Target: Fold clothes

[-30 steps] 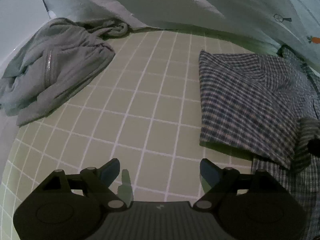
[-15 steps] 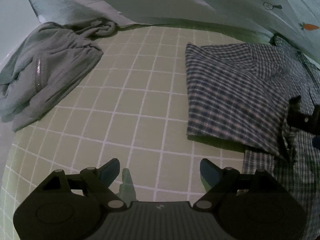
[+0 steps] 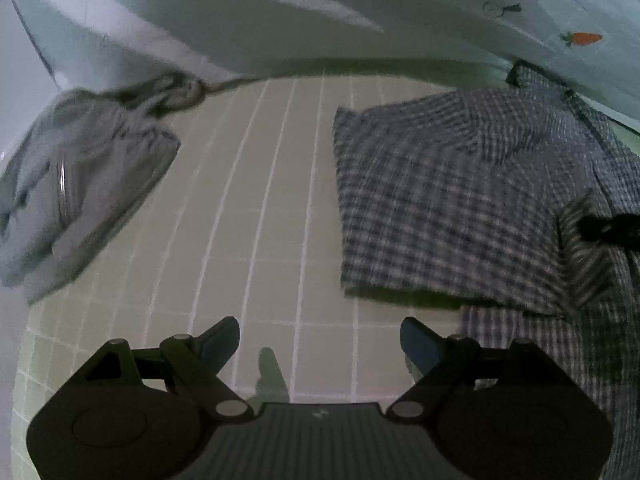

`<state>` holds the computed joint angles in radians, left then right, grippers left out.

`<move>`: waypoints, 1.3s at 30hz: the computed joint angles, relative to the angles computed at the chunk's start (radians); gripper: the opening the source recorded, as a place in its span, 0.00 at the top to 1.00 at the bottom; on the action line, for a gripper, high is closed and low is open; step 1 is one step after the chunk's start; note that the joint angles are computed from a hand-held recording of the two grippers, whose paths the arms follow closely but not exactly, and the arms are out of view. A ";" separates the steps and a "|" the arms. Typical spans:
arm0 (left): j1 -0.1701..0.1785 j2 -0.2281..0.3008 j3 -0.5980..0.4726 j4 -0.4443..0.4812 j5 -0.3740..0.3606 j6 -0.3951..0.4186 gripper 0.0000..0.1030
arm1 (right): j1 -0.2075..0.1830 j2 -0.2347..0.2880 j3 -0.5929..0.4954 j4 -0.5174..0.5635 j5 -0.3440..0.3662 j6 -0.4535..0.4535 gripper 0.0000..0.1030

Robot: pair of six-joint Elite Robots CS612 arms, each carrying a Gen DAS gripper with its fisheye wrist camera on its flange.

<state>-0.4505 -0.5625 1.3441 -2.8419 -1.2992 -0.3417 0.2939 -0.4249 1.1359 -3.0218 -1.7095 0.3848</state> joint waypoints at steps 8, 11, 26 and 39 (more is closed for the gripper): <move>-0.048 -0.022 -0.004 -0.012 0.106 -0.056 0.15 | -0.118 -0.063 0.128 -0.240 -0.170 -0.048 0.98; -0.069 -0.035 0.002 0.010 0.153 -0.124 0.15 | -0.182 -0.067 0.144 -0.246 -0.231 0.007 0.98; -0.120 -0.128 0.153 0.079 0.272 -0.392 0.11 | -0.247 -0.061 0.275 -0.406 -0.166 -0.090 0.00; -0.039 -0.158 0.330 -0.233 0.100 -0.151 0.09 | -0.049 -0.161 0.448 -0.440 -0.179 0.039 0.00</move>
<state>-0.4896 -0.7206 1.6736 -3.0749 -1.1988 -0.4925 0.2446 -0.5855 1.5836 -3.4618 -1.8883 0.4234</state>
